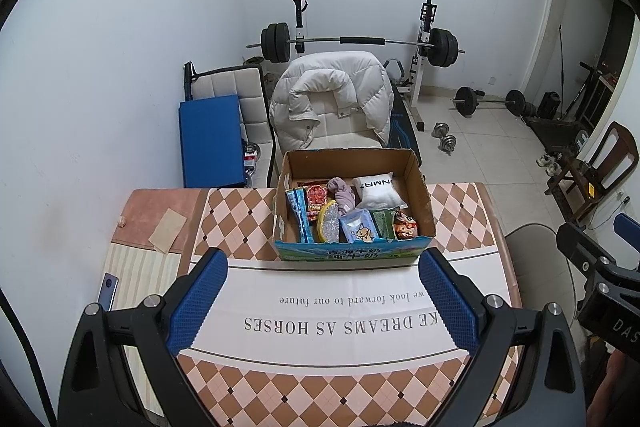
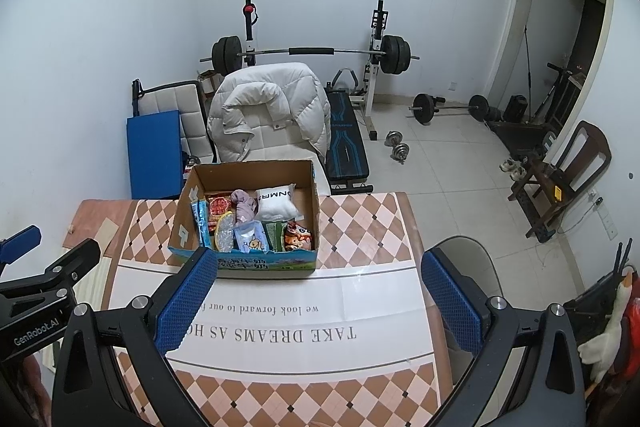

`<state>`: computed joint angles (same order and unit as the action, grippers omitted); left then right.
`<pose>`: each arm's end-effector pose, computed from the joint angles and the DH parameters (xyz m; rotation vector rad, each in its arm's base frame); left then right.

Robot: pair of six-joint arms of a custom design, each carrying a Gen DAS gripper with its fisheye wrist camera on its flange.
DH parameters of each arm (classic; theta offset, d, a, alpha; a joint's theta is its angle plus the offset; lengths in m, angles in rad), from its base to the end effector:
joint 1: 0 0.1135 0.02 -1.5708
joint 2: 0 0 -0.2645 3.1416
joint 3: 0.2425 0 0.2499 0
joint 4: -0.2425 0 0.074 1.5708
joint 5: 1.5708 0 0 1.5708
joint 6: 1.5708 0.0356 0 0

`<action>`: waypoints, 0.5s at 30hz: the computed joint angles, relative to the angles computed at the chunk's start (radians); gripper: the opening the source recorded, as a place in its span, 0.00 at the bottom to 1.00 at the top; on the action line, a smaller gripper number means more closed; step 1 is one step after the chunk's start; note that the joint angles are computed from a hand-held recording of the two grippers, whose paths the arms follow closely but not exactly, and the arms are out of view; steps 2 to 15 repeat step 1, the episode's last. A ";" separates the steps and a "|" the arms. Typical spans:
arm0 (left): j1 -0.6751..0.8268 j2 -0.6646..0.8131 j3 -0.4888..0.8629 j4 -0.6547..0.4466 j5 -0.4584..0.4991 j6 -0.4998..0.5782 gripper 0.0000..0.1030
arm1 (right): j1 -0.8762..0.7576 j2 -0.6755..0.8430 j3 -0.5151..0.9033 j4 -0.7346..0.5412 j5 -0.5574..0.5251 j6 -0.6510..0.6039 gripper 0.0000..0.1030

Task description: Organize soft objects

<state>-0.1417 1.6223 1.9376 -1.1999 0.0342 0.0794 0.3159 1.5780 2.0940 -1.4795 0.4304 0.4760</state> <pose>0.3117 -0.0457 0.4251 0.2859 2.4392 -0.0693 0.2555 0.0679 0.4625 0.3583 2.3960 -0.1954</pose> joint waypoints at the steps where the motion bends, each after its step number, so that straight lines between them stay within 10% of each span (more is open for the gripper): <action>1: -0.005 0.003 0.006 0.001 -0.005 -0.004 0.95 | 0.001 -0.002 -0.001 -0.001 0.002 0.002 1.00; 15: -0.005 0.003 0.006 0.001 -0.005 -0.004 0.95 | 0.001 -0.002 -0.001 -0.001 0.002 0.002 1.00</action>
